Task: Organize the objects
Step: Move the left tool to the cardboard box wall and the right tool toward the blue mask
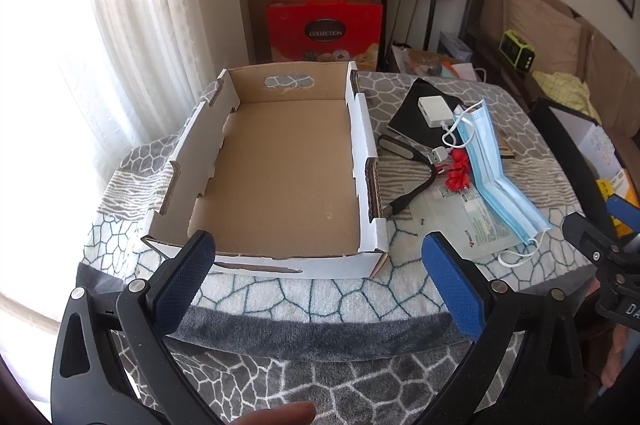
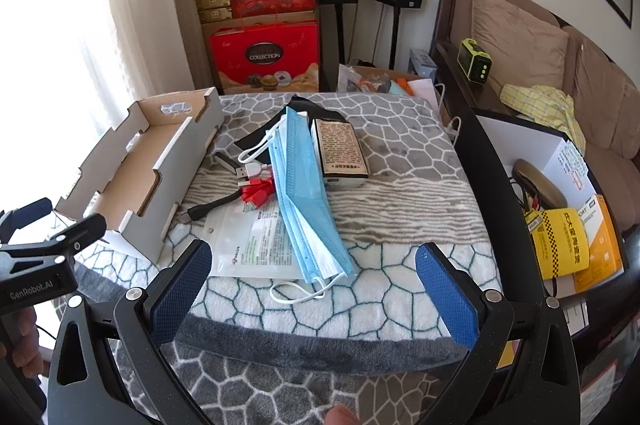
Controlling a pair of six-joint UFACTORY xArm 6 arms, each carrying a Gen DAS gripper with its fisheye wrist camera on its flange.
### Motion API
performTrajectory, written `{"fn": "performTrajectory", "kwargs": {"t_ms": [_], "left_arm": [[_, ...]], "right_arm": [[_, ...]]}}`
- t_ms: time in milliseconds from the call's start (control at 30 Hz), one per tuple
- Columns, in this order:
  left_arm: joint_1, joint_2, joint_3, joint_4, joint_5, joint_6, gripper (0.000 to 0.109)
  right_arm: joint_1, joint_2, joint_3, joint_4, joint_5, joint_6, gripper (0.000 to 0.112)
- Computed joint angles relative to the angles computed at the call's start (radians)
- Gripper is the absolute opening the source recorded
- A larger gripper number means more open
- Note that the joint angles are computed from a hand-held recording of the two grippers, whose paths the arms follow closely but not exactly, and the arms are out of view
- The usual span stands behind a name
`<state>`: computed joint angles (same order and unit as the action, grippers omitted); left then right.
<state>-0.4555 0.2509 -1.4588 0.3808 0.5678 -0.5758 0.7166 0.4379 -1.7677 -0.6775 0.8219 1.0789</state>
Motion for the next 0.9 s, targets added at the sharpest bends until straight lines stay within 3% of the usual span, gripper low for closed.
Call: {"fn": "performTrajectory", "kwargs": {"t_ms": [233,667,800,900], "left_arm": [[0.04,0.017,-0.022,-0.046,-0.01,0.048,0.103],[0.161,0.067,-0.065,0.017,-0.008,0.031,0.102],[0.197,0.112,-0.106,0.002,0.029,0.054,0.083],[0.221,0.137,-0.119,-0.064,0.038,0.098,0.082]], "right_arm": [[-0.028,0.007,0.011,0.068,-0.068,-0.026,0.103],[-0.044,0.07,-0.084,0.065,-0.005,-0.082,0.102],[-0.052,0.094,-0.113,0.074,0.004,-0.1,0.102],[-0.065,0.108,-0.125,0.109,0.001,-0.122,0.098]]}}
